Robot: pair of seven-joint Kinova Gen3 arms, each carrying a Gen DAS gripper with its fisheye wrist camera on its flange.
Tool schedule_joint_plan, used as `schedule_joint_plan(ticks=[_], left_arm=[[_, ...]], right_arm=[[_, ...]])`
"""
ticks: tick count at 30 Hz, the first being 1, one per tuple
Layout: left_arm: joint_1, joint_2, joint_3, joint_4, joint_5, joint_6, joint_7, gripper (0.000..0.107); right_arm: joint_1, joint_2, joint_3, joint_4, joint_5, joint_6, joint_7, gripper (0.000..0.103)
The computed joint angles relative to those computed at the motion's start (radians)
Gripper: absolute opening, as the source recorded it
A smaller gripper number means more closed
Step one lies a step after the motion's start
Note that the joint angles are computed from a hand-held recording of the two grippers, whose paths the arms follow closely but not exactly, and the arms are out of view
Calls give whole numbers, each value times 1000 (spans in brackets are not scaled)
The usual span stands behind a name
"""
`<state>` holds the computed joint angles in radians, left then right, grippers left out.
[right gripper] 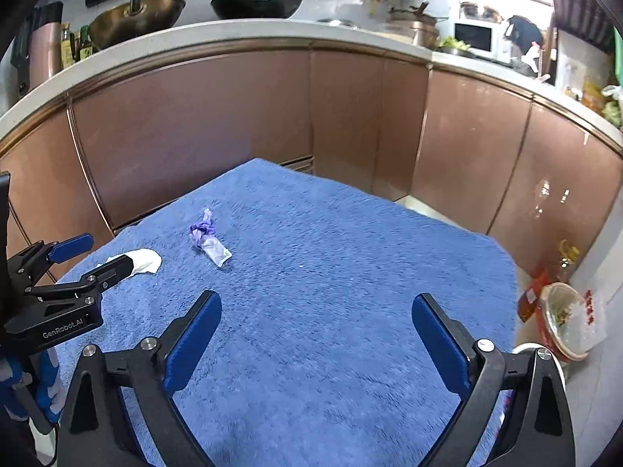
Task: Collect trash
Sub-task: 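Move both open tools back above the table toward the tissue, then grasp the white tissue with the left tool while the right grasps the purple-and-clear wrapper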
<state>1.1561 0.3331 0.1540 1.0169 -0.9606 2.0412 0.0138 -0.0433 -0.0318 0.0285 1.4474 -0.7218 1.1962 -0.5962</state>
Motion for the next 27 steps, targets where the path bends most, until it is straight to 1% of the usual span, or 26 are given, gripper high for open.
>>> schedule_joint_plan(ticks=[3, 8, 10, 12, 15, 19, 24, 27], left_arm=[[-26, -21, 2, 46, 38, -15, 24, 77], [-68, -58, 26, 119, 83, -18, 69, 77], [-88, -74, 38, 147, 99, -14, 84, 77], [-109, -92, 49, 176, 113, -7, 100, 77], [-144, -118, 68, 219, 133, 4, 111, 77], [-193, -153, 92, 270, 157, 8, 110, 77], [-261, -233, 128, 369, 208, -29, 146, 77], [-307, -312, 152, 446, 243, -76, 176, 77]], right_arm=[[-19, 30, -21, -14, 11, 3, -16, 95], [-46, 84, -65, -43, 25, 13, -45, 93], [-58, 106, -83, -57, 36, 15, -59, 90], [-74, 126, -102, -71, 53, 14, -73, 90], [-115, 158, -135, -100, 113, 4, -101, 89], [-153, 206, -167, -145, 144, 12, -128, 89], [-186, 264, -195, -208, 164, 34, -174, 88], [-209, 293, -210, -241, 184, 46, -192, 87]])
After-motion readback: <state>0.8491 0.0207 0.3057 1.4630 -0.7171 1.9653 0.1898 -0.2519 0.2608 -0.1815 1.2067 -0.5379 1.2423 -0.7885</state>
